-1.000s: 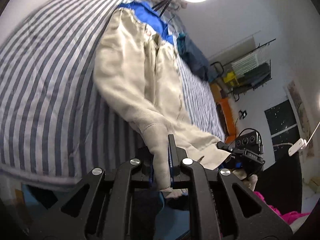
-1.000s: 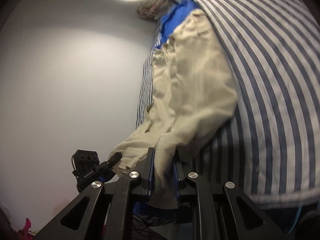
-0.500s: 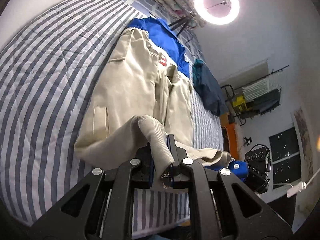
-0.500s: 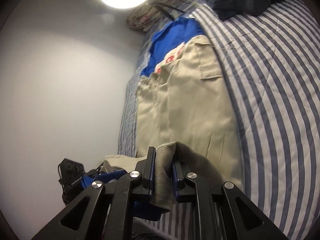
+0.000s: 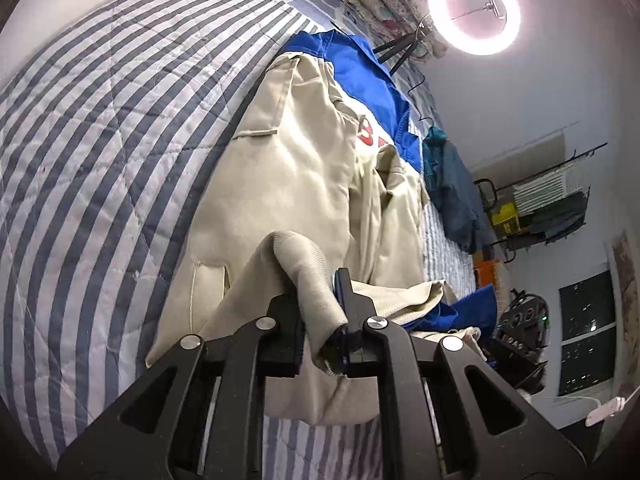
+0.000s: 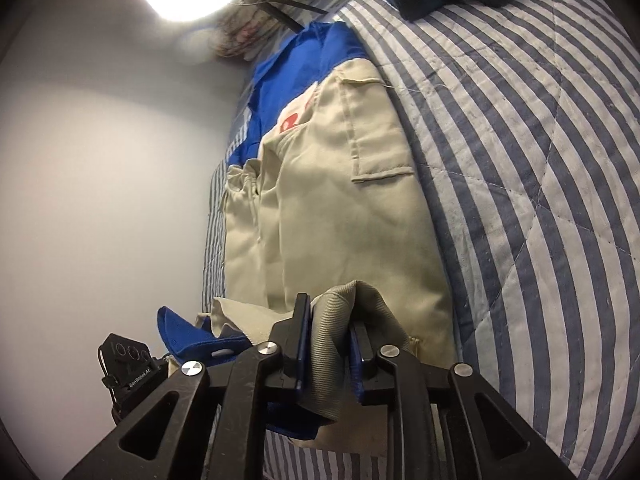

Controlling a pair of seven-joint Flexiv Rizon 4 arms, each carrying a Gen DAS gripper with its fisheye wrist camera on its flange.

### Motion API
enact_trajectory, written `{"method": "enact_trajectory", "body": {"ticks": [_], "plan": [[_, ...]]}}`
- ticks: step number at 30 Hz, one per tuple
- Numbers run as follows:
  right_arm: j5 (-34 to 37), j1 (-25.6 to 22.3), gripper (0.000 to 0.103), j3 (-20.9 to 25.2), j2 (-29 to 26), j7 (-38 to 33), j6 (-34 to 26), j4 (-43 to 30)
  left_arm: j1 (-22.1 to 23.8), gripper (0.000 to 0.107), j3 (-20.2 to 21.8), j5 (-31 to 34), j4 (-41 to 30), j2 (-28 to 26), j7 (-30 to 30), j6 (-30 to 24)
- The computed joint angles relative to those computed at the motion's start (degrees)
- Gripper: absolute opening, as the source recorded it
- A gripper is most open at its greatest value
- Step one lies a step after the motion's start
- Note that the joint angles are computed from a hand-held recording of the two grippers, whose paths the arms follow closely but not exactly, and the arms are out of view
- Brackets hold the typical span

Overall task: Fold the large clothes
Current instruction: 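Carry the held hem over the jacket toward the blue collar with both grippers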

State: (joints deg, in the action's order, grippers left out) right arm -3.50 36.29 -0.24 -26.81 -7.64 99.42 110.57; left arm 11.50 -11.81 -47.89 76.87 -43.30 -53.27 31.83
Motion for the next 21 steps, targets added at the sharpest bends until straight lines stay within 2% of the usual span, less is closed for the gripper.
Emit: {"method": "enact_trajectory", "body": {"ticks": [5,7,8,10,11,12,13,15,17,18,19,21], "plan": [[2.0,-4.24,0.026,4.97,-0.47,-0.15,3.82,0.59,-0.38,0.015,0.29,1.5,-2.41,-1.35,-2.39,-0.97],[2.92,-6.0,0.037,7.12,-0.77,-0.3,6.52,1.03,-0.13,0.021,0.02,1.38,-3.35,-1.86,-3.41,-1.82],[3.81,-5.48,0.04,6.6,-0.61,-0.28,7.57,1.43,-0.04,0.023,-0.11,1.3,-3.55,-1.93,-3.54,-1.94],[6.32,-2.13,0.048,2.98,0.61,-0.86,8.63,2.7,0.14,0.031,-0.52,0.65,-3.18,-1.57,-2.71,-1.19],[7.11,-1.09,0.048,1.77,1.24,-1.31,8.49,3.14,0.24,0.034,-0.76,0.11,-2.83,-1.27,-2.06,-0.51],[7.93,0.29,0.048,0.26,1.93,-1.85,8.31,3.59,0.35,0.043,-0.96,-0.45,-2.49,-0.96,-1.53,0.06],[8.72,3.19,0.048,-2.89,2.95,-3.08,7.9,4.23,0.47,0.047,-1.21,-1.27,-1.94,-0.43,-0.46,1.27],[8.23,7.99,0.048,-8.18,4.56,-5.59,6.16,4.94,0.51,0.047,-1.47,-2.59,-0.92,0.72,2.22,4.38],[5.04,15.37,0.042,-16.48,6.27,-8.02,1.69,5.34,0.74,0.047,-1.77,-3.56,0.46,2.25,5.97,6.78],[2.8,17.19,0.038,-18.39,6.88,-9.84,-0.33,5.22,1.06,0.047,-2.16,-4.41,1.5,3.13,8.49,7.51],[0.52,17.41,0.036,-18.43,7.06,-11.16,-1.09,5.05,1.13,0.047,-2.27,-4.94,2.7,4.11,11.17,8.43],[-3.59,13.33,0.035,-13.12,6.59,-14.02,-3.14,3.06,0.78,0.047,-1.82,-5.12,5.11,5.87,15.49,9.84]]}}
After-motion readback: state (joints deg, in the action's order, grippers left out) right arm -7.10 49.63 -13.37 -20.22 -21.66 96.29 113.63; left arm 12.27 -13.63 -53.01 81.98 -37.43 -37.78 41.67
